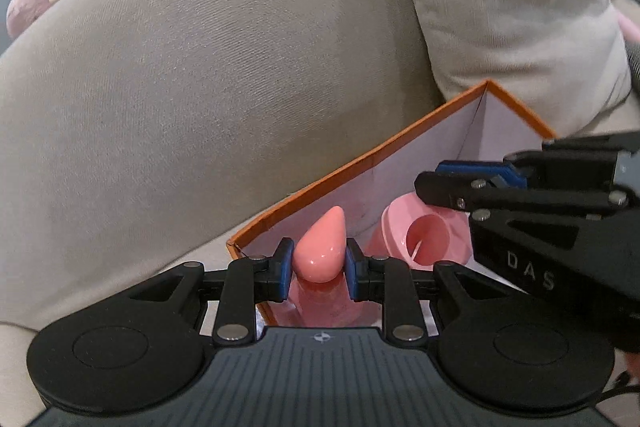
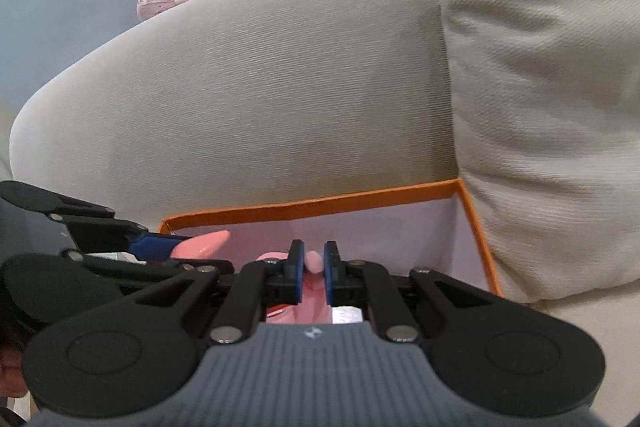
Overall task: Organize rigid objects
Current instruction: 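Carry both pink items into the orange box and open both tools, then withdraw both tools from the box back toward the remaining items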
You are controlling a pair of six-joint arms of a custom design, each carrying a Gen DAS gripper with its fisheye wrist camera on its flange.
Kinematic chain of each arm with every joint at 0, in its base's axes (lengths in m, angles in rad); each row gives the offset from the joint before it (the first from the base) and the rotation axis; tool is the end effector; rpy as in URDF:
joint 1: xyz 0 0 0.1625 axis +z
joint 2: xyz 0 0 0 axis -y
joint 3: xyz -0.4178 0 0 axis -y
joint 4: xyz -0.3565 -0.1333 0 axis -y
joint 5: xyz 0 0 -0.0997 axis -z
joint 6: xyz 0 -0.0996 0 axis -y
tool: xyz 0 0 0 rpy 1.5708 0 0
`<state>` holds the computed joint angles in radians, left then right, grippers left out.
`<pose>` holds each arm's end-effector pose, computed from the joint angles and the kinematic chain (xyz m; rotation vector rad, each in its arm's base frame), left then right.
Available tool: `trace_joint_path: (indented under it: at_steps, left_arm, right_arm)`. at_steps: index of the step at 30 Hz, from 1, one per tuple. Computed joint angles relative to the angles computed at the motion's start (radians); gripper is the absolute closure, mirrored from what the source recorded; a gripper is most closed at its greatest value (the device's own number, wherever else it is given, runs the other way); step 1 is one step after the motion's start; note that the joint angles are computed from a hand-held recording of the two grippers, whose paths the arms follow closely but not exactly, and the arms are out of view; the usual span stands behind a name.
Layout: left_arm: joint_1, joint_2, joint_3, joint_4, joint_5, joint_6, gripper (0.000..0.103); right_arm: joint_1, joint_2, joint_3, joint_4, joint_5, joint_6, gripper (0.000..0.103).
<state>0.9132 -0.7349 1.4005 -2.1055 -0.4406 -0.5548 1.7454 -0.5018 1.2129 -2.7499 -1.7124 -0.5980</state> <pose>-0.2411 -0.6776 0.1674 0.1918 2.0574 -0.6347 0.2512 -0.7374 0.0878 1.0263 -2.6507 0.6200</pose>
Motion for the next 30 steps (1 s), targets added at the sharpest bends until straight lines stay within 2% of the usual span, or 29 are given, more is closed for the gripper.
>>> trace_joint_path:
  at_steps: [2,9,14,17,20,21,28,30]
  left_arm:
    - [0.004,0.011,-0.012,0.02,0.016,0.004,0.074]
    - [0.019,0.013,-0.029,0.09,0.001,-0.03,0.071]
    - [0.021,0.002,-0.013,0.09,-0.004,-0.021,0.068]
    - [0.025,0.009,-0.021,0.059,-0.008,0.021,0.066]
    - [0.022,0.001,-0.01,0.021,-0.027,0.059,0.055]
    - [0.018,-0.003,-0.004,0.022,-0.022,0.061,0.047]
    - [-0.019,-0.06,0.067,-0.023,-0.038,0.105,0.045]
    - [-0.034,-0.077,0.088,-0.014,-0.028,0.098,0.042]
  right_arm:
    - [-0.005,0.01,-0.018,0.022,0.012,0.011,0.094]
    - [-0.015,0.032,-0.042,0.043,0.036,0.005,0.094]
    - [-0.013,0.052,-0.061,0.055,0.036,-0.032,0.094]
    - [-0.014,0.056,-0.065,0.061,0.039,-0.036,0.094]
    - [-0.017,0.055,-0.062,0.055,0.043,-0.047,0.094]
    - [-0.018,0.055,-0.061,0.054,0.042,-0.048,0.094]
    - [-0.021,0.047,-0.045,0.048,0.05,-0.068,0.093]
    - [-0.02,0.046,-0.041,0.049,0.052,-0.079,0.093]
